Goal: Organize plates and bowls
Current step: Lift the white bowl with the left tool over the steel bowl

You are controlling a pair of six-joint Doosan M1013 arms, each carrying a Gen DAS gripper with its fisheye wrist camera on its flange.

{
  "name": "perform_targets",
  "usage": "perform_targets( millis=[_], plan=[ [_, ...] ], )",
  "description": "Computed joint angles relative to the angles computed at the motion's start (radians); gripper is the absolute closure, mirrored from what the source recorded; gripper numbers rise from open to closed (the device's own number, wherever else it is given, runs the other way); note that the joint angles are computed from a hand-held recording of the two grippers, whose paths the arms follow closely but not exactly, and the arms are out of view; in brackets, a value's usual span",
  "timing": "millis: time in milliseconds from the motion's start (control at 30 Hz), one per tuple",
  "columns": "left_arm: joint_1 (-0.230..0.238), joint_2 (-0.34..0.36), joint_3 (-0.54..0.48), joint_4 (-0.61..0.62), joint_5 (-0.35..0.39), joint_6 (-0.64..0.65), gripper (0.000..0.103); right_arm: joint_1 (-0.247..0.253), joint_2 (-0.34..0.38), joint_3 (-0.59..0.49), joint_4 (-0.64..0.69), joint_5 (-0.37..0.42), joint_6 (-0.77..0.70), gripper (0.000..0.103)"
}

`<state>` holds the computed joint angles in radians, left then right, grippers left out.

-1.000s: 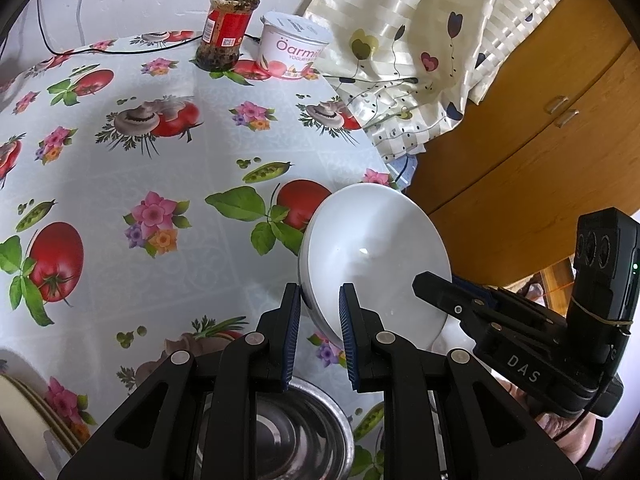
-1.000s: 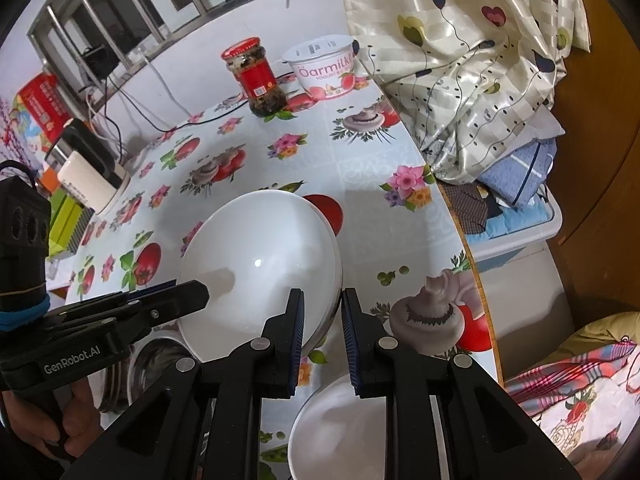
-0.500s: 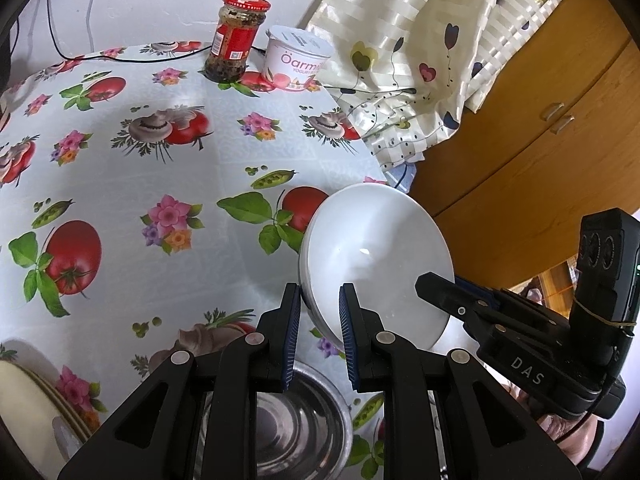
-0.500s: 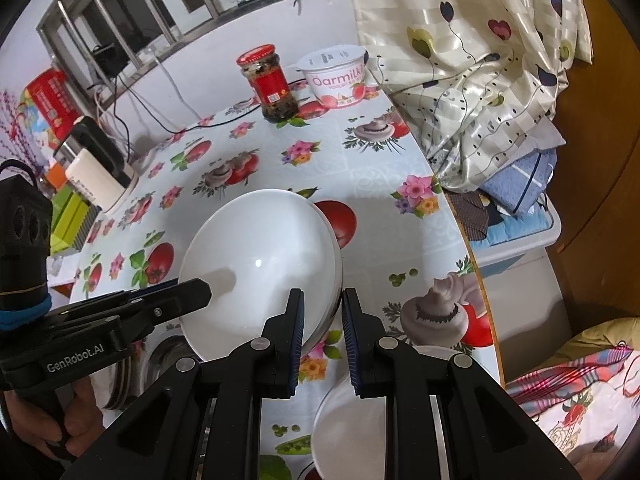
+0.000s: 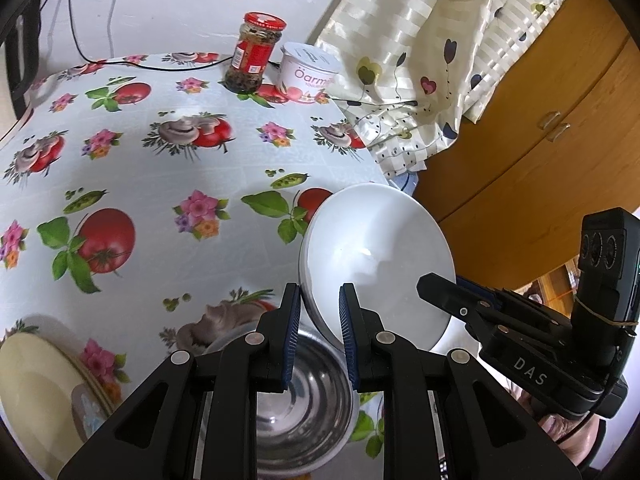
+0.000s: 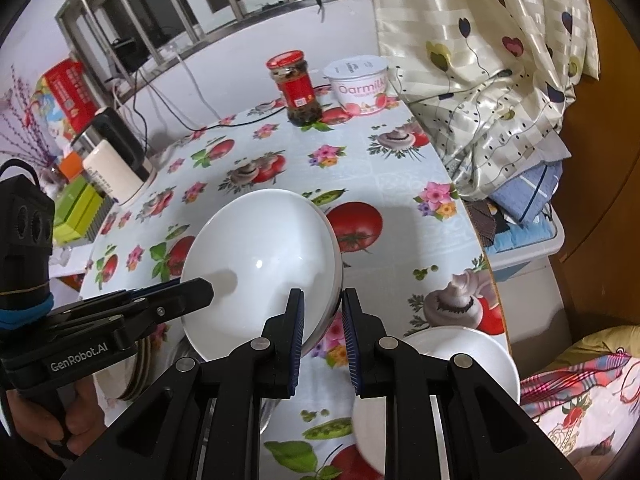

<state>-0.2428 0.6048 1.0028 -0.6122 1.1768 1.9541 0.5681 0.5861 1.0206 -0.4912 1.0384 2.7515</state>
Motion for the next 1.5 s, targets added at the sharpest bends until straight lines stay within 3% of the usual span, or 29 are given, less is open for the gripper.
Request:
perform_targets(
  millis=[667,1500],
  plan=[
    [0.047,-0.079,0.116,0.011,-0.039,0.003,0.083,0.046,0.042,-0.074,0.038,0.014,-0.056,0.084],
    [0.052,-0.076,0.148,0.082,0.006,-0.035,0.083,0.044,0.065,-0.066,0.168,0.004,-0.116,0.083]
  ],
)
